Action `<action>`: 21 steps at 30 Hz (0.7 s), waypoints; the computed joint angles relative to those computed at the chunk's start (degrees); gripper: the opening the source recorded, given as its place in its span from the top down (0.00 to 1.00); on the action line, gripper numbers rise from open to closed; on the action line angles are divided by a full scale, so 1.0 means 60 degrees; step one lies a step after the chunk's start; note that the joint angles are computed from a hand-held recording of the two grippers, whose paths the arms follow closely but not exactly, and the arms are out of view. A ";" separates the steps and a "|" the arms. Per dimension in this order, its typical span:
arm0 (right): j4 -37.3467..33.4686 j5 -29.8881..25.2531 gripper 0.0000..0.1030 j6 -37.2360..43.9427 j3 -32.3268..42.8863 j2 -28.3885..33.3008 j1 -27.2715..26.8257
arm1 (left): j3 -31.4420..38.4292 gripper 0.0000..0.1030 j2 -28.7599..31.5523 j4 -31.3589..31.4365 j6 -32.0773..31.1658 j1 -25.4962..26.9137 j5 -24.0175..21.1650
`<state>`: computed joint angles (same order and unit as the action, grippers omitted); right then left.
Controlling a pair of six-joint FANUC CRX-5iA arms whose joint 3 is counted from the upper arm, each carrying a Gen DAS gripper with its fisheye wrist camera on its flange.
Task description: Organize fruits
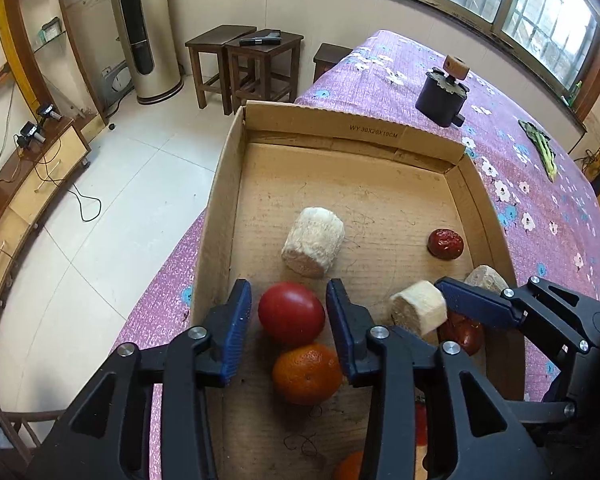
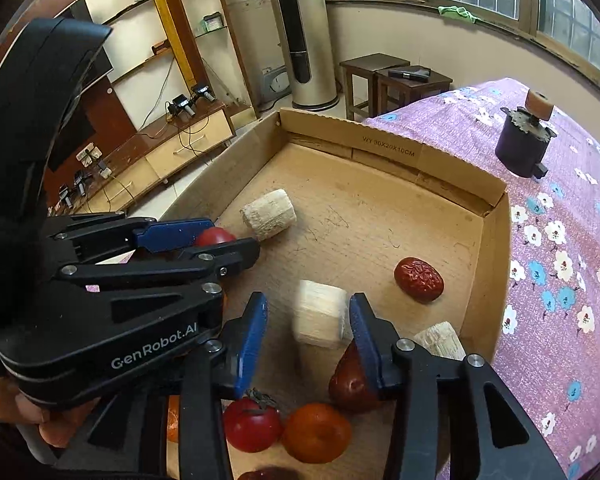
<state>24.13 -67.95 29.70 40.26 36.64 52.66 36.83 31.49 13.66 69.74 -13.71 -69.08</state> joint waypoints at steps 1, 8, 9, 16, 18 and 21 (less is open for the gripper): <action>0.0030 -0.0012 0.57 -0.0012 -0.0036 -0.0030 0.0029 | -0.0128 0.60 -0.0087 0.0062 -0.0035 0.0022 0.0085; 0.0388 0.0390 0.56 -0.0386 -0.0984 -0.0711 0.0279 | -0.1736 0.46 -0.1268 0.0137 -0.0274 0.0097 0.1373; 0.0430 0.0461 0.55 -0.0409 -0.1135 -0.0813 0.0310 | -0.2051 0.46 -0.1488 0.0211 -0.0375 0.0131 0.1586; 0.0728 0.1196 0.53 -0.0685 -0.2460 -0.1669 0.0533 | -0.3910 0.41 -0.2873 0.0585 -0.0857 0.0344 0.2571; 0.0771 0.1372 0.50 -0.0699 -0.2671 -0.1833 0.0570 | -0.4237 0.36 -0.3155 0.0510 -0.0914 0.0342 0.2760; 0.1112 0.1450 0.43 -0.0809 -0.3077 -0.2105 0.0719 | -0.4629 0.36 -0.3457 0.0588 -0.1062 0.0396 0.2901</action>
<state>30.80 -59.25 24.85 21.80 24.01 56.97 9.06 10.75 17.19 63.37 -11.33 -51.67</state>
